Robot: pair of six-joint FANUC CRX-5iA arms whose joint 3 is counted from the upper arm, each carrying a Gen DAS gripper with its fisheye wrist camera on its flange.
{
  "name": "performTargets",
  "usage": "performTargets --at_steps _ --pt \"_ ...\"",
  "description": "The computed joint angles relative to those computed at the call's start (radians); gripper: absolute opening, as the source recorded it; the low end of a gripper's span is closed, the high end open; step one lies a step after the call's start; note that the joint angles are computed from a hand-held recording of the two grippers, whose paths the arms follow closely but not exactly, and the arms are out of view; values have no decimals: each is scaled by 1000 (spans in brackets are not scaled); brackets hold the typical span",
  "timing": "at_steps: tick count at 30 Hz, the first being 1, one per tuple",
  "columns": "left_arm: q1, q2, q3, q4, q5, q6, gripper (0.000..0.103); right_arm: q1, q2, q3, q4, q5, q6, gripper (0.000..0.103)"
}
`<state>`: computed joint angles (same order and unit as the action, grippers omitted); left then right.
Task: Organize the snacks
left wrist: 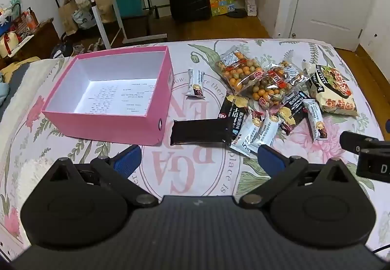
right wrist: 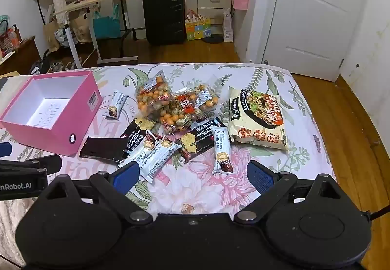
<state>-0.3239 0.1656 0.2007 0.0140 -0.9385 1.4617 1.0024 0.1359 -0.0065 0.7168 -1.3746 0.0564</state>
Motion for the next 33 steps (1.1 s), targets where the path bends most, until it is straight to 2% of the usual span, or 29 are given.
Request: performTargets --at_steps 4,11,14,20,27,33 --pt "4 4 -1 23 -4 -3 103 12 0 -5 12 -11 -1 97" --pt "12 -13 -55 70 36 -33 103 8 -4 -3 6 -17 4 97" --pt "8 -18 -57 64 36 -29 103 7 4 -2 5 -24 3 97" --pt "5 -39 -88 49 75 -41 103 18 -19 -74 53 22 -43 97" --pt "8 -52 -101 52 79 -41 103 33 -17 -71 81 -8 -42 97" --pt "20 -78 -135 65 131 -42 103 42 -21 -85 116 -19 -62 97"
